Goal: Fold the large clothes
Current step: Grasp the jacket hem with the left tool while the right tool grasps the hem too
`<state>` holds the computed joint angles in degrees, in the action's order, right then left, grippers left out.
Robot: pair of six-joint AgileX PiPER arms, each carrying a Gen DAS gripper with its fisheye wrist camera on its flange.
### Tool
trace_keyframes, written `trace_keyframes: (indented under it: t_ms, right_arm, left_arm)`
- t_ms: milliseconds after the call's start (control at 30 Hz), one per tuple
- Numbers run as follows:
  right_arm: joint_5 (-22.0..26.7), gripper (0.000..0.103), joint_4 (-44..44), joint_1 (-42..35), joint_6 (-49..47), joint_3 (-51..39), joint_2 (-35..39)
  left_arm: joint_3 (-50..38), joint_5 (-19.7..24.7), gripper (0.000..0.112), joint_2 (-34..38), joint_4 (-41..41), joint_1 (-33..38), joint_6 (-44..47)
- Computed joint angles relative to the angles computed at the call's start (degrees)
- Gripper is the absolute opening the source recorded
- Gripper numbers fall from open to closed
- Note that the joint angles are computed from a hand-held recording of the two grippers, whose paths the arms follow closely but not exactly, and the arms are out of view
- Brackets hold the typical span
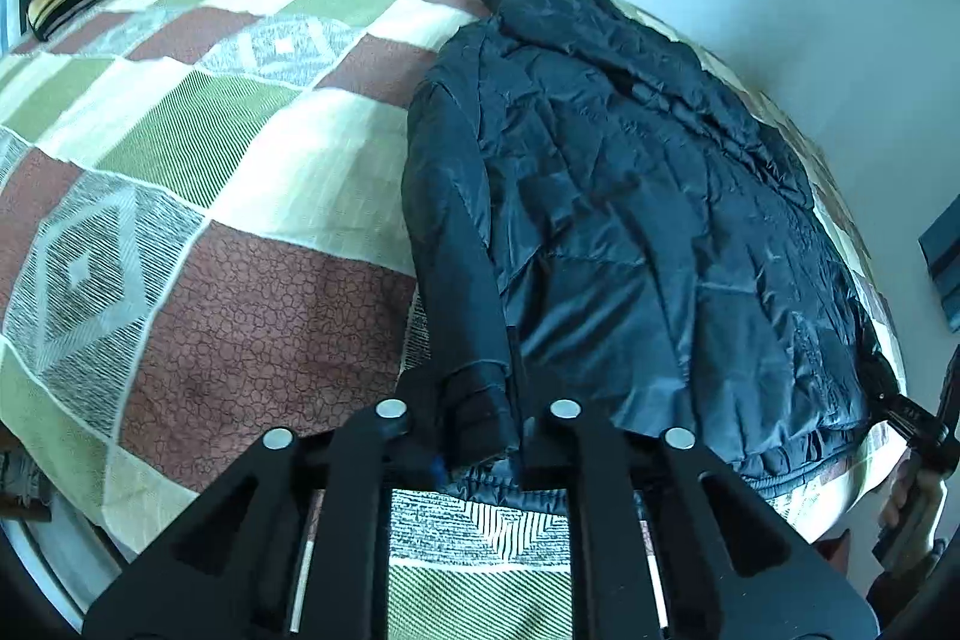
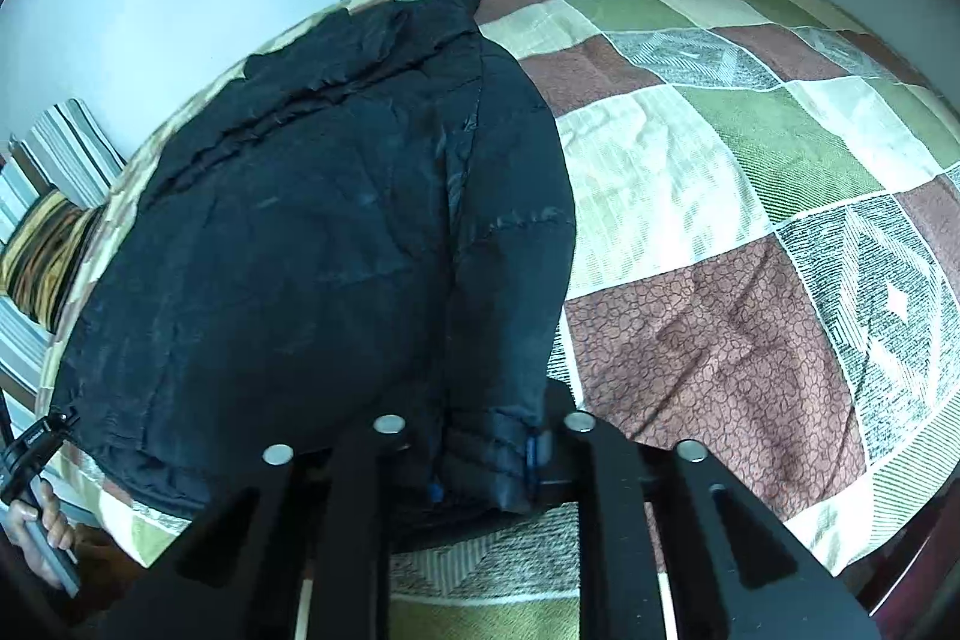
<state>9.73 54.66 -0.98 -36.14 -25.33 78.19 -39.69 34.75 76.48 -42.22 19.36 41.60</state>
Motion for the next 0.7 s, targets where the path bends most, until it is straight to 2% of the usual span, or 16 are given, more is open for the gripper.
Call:
trace_keyframes:
  t_ms: [67,133,233,333,467,567,700]
  right_arm:
    - [1.2,0.014,1.3,-0.5,-0.9,0.8,-2.1]
    - [2.5,0.013,-1.8,-0.7,2.1,1.7,-4.6]
    - [6.4,0.013,-4.1,-2.1,4.4,2.9,-9.8]
    - [14.0,0.012,0.4,-7.0,-0.2,2.9,-14.6]
    - [22.4,0.012,6.2,-12.5,-5.6,-1.0,-16.3]
    - [27.3,0.012,11.8,-16.1,-10.8,-6.1,-12.8]
    - [29.9,0.012,18.0,-17.6,-13.6,-16.4,-3.8]
  left_arm:
    - [0.4,0.6,0.011,-1.9,0.0,0.5,0.5]
    - [0.5,2.3,0.011,-3.4,-0.2,1.8,1.1]
    - [-0.3,7.7,0.010,-5.9,-1.8,6.3,2.7]
    - [-3.1,15.1,0.010,-8.6,-4.2,11.8,3.1]
    - [-10.1,20.8,0.010,-7.6,-8.2,13.8,1.4]
    - [-16.5,21.6,0.010,-4.4,-10.4,11.7,-0.1]
    - [-26.8,17.5,0.010,2.7,-9.1,5.3,-5.0]
